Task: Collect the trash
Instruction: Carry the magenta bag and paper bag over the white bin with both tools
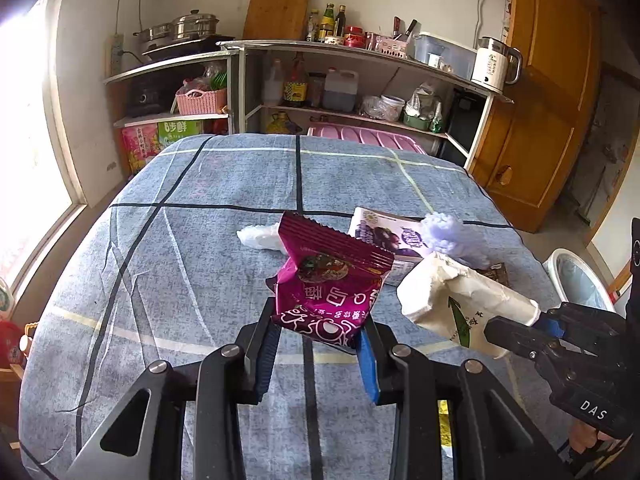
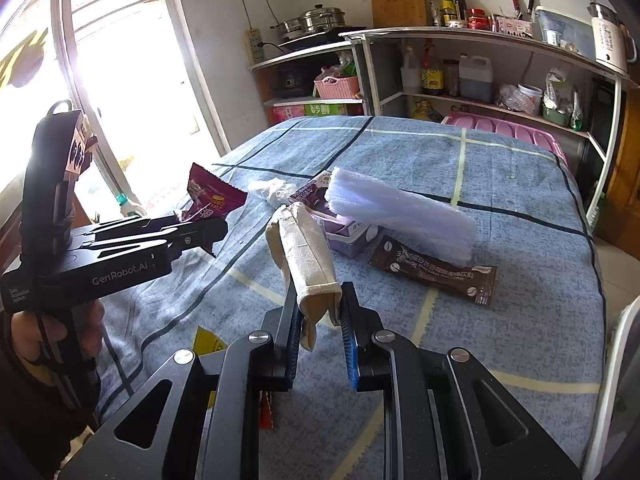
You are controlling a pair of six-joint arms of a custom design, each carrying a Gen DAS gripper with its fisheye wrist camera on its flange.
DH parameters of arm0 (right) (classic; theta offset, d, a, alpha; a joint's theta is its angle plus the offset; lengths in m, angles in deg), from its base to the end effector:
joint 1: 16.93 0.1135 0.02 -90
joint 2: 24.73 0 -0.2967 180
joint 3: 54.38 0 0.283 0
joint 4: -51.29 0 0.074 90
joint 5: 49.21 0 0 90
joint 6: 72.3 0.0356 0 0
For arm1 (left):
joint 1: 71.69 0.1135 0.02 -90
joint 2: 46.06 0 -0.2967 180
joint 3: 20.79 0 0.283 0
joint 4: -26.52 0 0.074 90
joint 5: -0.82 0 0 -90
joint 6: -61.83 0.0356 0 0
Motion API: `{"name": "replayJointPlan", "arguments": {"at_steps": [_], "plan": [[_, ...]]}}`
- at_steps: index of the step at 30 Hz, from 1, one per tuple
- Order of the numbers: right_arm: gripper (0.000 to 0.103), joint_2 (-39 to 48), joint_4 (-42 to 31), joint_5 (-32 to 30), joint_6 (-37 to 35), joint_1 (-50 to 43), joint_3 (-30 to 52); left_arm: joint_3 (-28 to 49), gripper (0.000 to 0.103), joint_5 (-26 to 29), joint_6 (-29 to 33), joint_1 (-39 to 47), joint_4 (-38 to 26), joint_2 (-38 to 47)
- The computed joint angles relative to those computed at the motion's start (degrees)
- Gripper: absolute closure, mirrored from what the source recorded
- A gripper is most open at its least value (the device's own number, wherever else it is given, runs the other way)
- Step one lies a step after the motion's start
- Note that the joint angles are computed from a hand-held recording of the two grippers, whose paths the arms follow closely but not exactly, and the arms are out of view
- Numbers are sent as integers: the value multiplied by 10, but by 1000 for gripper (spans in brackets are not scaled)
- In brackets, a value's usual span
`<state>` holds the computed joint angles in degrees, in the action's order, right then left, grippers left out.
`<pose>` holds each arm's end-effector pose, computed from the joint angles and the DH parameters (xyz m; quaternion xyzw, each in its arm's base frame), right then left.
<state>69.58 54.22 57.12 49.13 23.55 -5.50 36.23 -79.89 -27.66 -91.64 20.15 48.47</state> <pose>0.2504 0.2005 0.1347 -0.0145 0.9077 0.1288 0.3990 0.3238 -0.1237 0.1613 0.1941 0.8969 -0.1394 0.3722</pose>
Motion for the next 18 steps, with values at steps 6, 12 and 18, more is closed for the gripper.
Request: {"name": "replayJointPlan", "arguments": {"at_steps": [6,12,18], "plan": [[84,-57,6,24,25,7,-47,-21,67,-13,-6,-42,-8,-44],[84,-140,-23,69,61,24,-95,-29,67,-30,-16,-90,-12,-67],[84,-238,-78,112,96,36,-144,-25,67,-48,-28,-150,-15,-73]]}}
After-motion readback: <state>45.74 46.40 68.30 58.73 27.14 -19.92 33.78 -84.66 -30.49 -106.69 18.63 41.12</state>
